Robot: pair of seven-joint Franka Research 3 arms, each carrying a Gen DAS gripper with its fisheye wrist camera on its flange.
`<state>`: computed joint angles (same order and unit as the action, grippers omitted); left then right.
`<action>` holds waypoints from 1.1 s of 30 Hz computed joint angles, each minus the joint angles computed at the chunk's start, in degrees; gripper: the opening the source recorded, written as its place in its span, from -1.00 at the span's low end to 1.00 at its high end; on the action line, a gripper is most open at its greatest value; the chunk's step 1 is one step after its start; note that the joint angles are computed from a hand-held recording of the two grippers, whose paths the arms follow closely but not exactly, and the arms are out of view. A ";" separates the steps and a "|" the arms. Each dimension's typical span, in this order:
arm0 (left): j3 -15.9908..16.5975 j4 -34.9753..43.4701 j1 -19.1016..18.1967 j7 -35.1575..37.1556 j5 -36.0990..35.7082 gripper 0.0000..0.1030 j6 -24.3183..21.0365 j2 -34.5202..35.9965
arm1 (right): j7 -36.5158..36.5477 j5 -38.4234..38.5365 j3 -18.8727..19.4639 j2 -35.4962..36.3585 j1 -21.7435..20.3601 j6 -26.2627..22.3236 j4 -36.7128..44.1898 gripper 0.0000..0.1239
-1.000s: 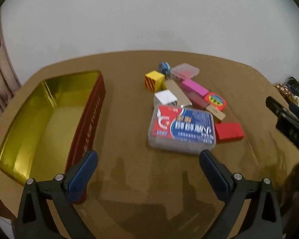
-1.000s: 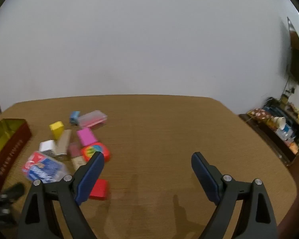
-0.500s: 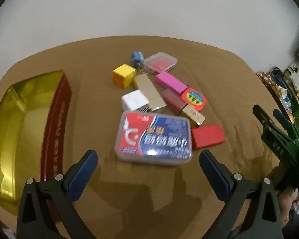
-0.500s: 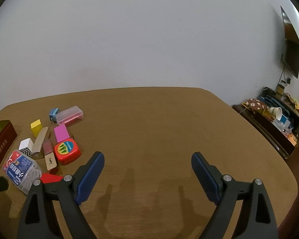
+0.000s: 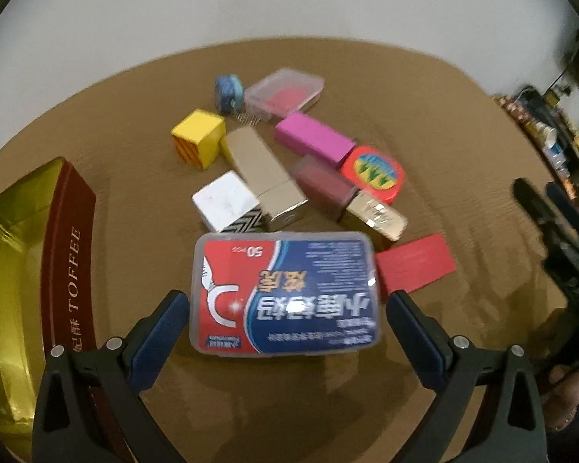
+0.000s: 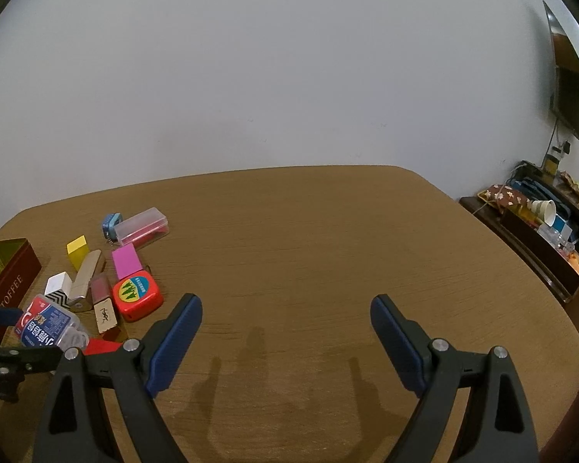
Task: Organize rigid objects
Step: 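Grasp the blue-and-red dental floss box with the left gripper, then carry the floss box into the gold tin and open the left gripper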
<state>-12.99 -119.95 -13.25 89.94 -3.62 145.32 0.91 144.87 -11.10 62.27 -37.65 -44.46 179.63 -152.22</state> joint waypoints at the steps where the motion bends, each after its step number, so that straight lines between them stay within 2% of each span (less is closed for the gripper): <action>1: 0.08 0.87 0.06 -0.52 0.75 0.75 -0.99 0.91 | 0.05 -0.03 0.18 0.18 -0.26 0.03 0.20 0.48; 2: 0.06 0.79 0.22 0.36 -0.13 0.74 -1.42 1.04 | 0.08 -0.02 0.22 0.30 -0.33 0.02 0.26 0.48; 6: 0.02 -2.06 0.33 0.62 0.95 0.73 2.52 -0.12 | 0.34 -0.08 0.46 0.82 -0.66 -0.10 0.53 0.48; 11: 0.71 -7.62 -0.42 -0.09 0.23 0.74 4.09 -7.85 | 0.21 0.06 -0.01 1.64 -0.32 0.85 0.17 0.48; 14: 2.92 -9.46 -0.18 0.29 -0.27 0.74 3.07 -13.64 | 0.08 0.37 0.11 1.81 -0.39 0.79 0.24 0.48; 17: 4.16 -7.72 2.92 -3.78 5.17 0.74 -0.99 -16.09 | -0.13 0.38 0.15 1.81 -0.35 0.56 0.35 0.48; 20: 5.28 -1.77 7.76 -11.50 10.81 0.74 -7.84 -12.64 | -0.29 0.41 -0.25 1.65 0.08 0.61 0.06 0.48; 23: 7.02 3.62 10.55 -16.86 10.44 0.74 -12.53 -7.18 | -0.45 0.30 -0.21 1.83 -0.02 0.40 0.29 0.48; 25: 7.22 5.20 11.46 -19.43 10.15 0.74 -12.64 -4.89 | -0.63 0.13 -0.32 2.10 0.06 0.28 0.39 0.48; 28: 6.75 7.33 12.08 -21.90 14.91 0.74 -11.48 -1.30 | -1.04 -0.01 -1.09 2.44 0.70 0.59 0.07 0.48; 30: 6.53 10.00 12.11 -22.06 15.72 0.74 -12.70 1.80 | -1.35 -0.07 -1.29 2.96 0.80 0.64 0.17 0.48; 33: 6.41 9.96 12.19 -22.11 16.35 0.74 -12.61 3.35 | -1.54 -0.06 -1.27 3.28 0.79 0.64 0.28 0.48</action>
